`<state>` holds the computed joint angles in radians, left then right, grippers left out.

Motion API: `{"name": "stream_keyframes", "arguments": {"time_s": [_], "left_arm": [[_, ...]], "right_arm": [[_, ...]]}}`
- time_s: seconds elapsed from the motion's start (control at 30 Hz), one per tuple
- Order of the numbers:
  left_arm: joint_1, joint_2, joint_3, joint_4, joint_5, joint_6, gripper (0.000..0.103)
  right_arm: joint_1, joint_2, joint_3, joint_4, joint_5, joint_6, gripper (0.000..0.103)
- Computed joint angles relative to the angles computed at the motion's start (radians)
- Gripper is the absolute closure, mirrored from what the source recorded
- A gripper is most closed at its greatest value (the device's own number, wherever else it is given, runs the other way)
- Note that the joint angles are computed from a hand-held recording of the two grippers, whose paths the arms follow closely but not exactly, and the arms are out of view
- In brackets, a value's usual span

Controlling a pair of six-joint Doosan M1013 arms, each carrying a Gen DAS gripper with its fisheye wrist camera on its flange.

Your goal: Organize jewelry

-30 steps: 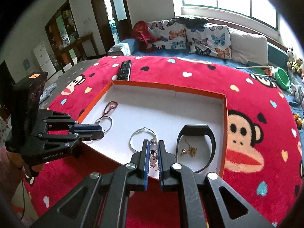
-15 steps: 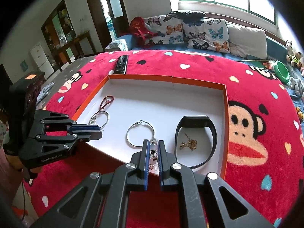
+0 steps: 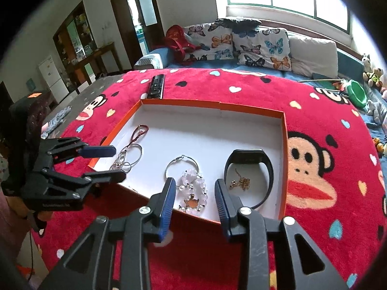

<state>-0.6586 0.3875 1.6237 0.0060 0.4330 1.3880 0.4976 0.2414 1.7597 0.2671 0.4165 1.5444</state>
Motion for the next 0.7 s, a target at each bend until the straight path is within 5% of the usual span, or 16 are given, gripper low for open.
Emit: {"name": "stream_keyframes", "arguments": {"time_s": [0.33, 0.7], "left_arm": [[-0.005, -0.074, 0.073, 0.146, -0.004, -0.226, 0.045], [-0.046, -0.172, 0.165, 0.438, -0.008, -0.576, 0.018]], "right_arm": [[0.010, -0.036, 0.034, -0.117, -0.014, 0.142, 0.061], [0.032, -0.079, 0.081, -0.285, -0.015, 0.326, 0.054]]}}
